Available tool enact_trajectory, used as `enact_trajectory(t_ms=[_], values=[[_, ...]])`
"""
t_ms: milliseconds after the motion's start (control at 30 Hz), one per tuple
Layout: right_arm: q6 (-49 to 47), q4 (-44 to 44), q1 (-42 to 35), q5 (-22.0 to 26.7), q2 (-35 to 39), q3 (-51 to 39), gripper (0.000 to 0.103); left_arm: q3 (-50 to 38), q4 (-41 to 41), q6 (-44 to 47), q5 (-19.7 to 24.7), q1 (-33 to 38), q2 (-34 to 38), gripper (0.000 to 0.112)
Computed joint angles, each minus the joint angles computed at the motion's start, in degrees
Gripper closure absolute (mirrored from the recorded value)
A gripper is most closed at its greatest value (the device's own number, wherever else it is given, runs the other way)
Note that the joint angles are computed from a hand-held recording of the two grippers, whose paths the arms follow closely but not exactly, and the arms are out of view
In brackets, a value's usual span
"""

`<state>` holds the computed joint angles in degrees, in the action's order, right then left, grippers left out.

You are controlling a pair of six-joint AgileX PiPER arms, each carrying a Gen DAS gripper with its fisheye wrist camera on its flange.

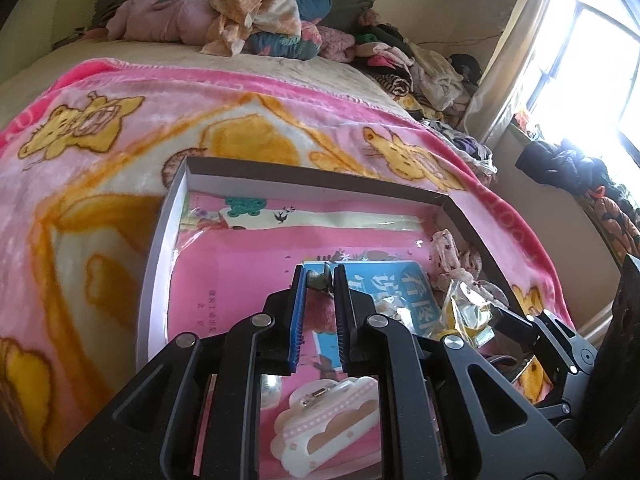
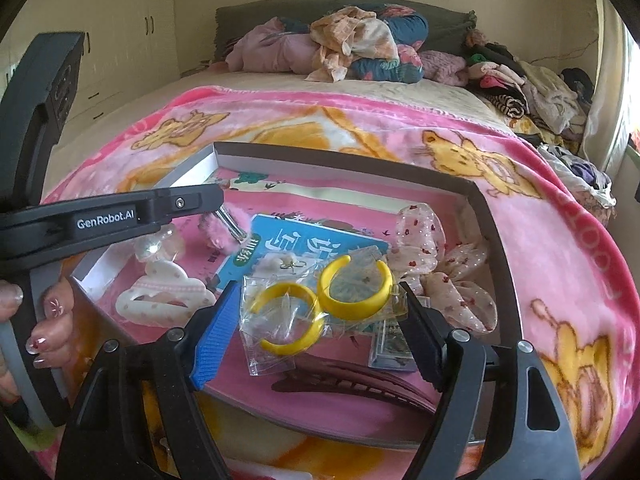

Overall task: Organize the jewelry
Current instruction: 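Carry the pom-pom clip into the box with the left tool while the right tool carries the earrings, then open both tools in the box and withdraw them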

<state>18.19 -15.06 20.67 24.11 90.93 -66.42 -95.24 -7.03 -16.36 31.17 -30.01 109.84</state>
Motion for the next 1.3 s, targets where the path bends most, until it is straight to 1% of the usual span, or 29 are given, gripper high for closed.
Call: enact_trajectory(t_ms=[67, 200, 300, 333, 433, 600, 700, 733, 833, 867, 1000, 1100, 1167, 1233, 1300], values=[[1.3, -1.43, 0.5, -0.39, -0.01, 0.4, 0.027, 0.44, -0.19, 0.03, -0.17, 0.19, -0.22, 0.105], [1.47, -1.46, 0.77, -0.64, 0.15, 0.8, 0.024, 0.92, 0.01, -0.36, -0.17, 0.24, -0.51, 0.104], [2.7, -2.3, 1.01, -1.02, -0.35, 1.81, 0.021, 1.7, 0.47, -0.92, -0.17, 0.35, -1.04, 0.102], [3.07, -2.53, 1.04, -1.13, -0.62, 2.14, 0.018, 1.77, 0.75, -1.24, -0.16, 0.29, -1.03, 0.101], [3.41, -1.86, 0.82, -2.05, -2.0, 3.75, 0.013, 2.42, 0.83, -1.69, -0.28, 0.43, -1.21, 0.099], [6.0, -4.02, 0.7, -3.04, -5.04, 6.54, 0.009, 3.52, 0.93, -2.08, -0.71, 0.43, -1.84, 0.094], [7.63, -4.84, 0.39, -3.42, -6.9, 8.15, 0.008, 4.04, 0.79, -1.84, -1.18, 0.46, -2.23, 0.085], [7.89, -4.73, 0.21, -3.5, -7.68, 8.78, 0.008, 4.5, 1.15, -2.1, -1.48, 0.36, -2.63, 0.08], [8.94, -5.29, -0.1, -3.6, -9.85, 10.38, 0.007, 5.84, 2.79, -3.42, -2.16, -0.07, -3.9, 0.076], [10.13, -6.36, -0.03, -3.54, -10.56, 10.82, 0.007, 6.63, 3.39, -4.01, -2.61, -0.19, -4.51, 0.072], [11.65, -7.26, -0.28, -3.32, -13.65, 12.53, 0.007, 8.7, 9.35, -9.28, -3.32, -1.52, -6.67, 0.064], [13.37, -8.51, -0.31, -3.07, -15.62, 13.38, 0.007, 9.91, 12.26, -12.06, -3.53, -2.12, -8.2, 0.058], [15.02, -9.78, -0.15, -2.77, -17.39, 14.16, 0.007, 10.58, 13.97, -13.61, -3.55, -2.47, -9.25, 0.051], [15.22, -9.88, 0.04, -2.45, -18.52, 14.39, 0.007, 11.37, 13.94, -13.69, -3.75, -2.57, -10.39, 0.049], [16.95, -11.61, 0.52, -2.0, -19.65, 14.77, 0.007, 12.41, 15.3, -14.92, -3.96, -2.96, -11.76, 0.043]])
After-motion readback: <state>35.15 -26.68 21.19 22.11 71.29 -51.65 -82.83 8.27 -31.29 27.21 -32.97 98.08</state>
